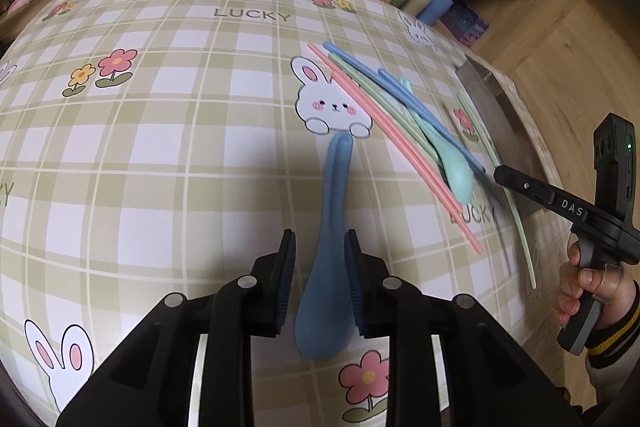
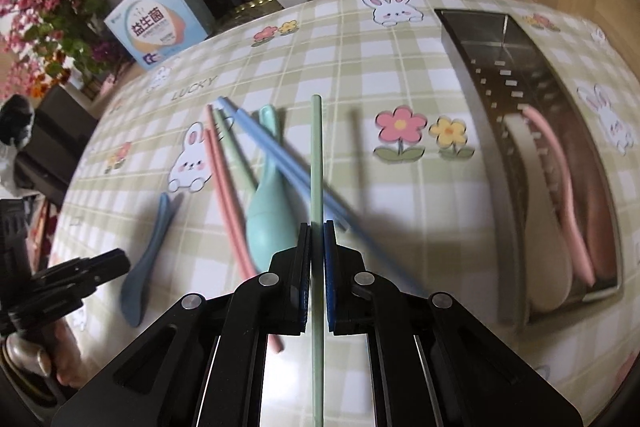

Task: Organize utensils
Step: 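Lift the green chopstick with the right gripper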

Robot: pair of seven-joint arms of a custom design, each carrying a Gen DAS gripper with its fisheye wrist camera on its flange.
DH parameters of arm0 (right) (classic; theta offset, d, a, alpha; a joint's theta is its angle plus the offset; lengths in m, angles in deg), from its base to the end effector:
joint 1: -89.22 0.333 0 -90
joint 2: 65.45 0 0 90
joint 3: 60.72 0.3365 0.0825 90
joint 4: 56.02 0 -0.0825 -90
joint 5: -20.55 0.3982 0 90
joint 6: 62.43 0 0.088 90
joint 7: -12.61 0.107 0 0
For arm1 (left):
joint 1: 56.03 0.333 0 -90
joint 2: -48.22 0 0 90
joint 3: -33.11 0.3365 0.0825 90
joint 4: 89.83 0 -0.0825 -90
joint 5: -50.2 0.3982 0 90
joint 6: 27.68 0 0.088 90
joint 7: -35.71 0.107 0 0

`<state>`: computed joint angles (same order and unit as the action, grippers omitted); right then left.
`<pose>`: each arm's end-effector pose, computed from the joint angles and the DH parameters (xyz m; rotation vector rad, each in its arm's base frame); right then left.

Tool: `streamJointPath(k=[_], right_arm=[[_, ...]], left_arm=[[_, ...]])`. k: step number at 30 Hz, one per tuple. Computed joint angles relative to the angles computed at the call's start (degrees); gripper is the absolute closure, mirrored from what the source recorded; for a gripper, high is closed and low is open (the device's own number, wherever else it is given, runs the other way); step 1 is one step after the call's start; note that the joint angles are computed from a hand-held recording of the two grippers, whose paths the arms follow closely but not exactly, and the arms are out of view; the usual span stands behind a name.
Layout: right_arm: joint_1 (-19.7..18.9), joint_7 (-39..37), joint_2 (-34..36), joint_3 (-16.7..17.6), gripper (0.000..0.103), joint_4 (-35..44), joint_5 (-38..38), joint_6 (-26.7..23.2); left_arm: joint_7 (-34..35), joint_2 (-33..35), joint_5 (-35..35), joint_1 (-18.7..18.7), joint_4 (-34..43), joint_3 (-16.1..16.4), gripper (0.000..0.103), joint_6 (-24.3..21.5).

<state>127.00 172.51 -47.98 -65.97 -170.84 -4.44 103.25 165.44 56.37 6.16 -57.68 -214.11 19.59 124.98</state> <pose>0.5395 0.3783 0.3774 -1.5601 2.0045 -0.2479 0.5781 -0.1331 0.3723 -1.7583 2.4304 -0.9134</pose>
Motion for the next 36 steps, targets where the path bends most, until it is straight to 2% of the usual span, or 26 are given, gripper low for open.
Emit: streamJointPath(k=[4,13,17,20,24,30,36], right_arm=[[1.2,2.2,-0.2,-0.9,0.097,-1.5,-0.6,2.7],[3.4,4.0,-0.5,-3.0,0.097,-1.9,-3.3,5.0],[3.7,4.5,-0.7,-3.6,0.097,-2.5,-3.4,6.1],[4.2,4.9,-0.7,-4.3,0.097,-3.1,-3.3,6.7],[4.3,4.6,-0.7,-4.5,0.097,-3.7,-2.3,7.4],[5.3,4.3,-0.7,-5.6,0.097,-4.4,-1.1,8.4],[5.8,3.2,-0.6,-6.1,0.097,-4.8,0.6,9.0]], left_arm=[[-0.9,-0.1,2.3,-0.6,-0.5,0.0,0.074,-0.2],[-6.3,0.4,9.6,-1.5,-0.6,-0.1,0.074,1.2],[-8.7,0.5,10.9,-1.4,-0.6,-0.3,0.079,1.8],[-10.3,0.0,11.6,-1.5,-1.1,-0.4,0.087,4.3],[-15.2,0.2,16.9,-2.1,-0.8,0.2,0.095,6.8],[-16.2,0.1,18.9,-1.8,-0.3,-1.0,0.099,5.9],[-15.3,0.3,18.8,-2.6,-0.1,-1.6,0.099,2.8]])
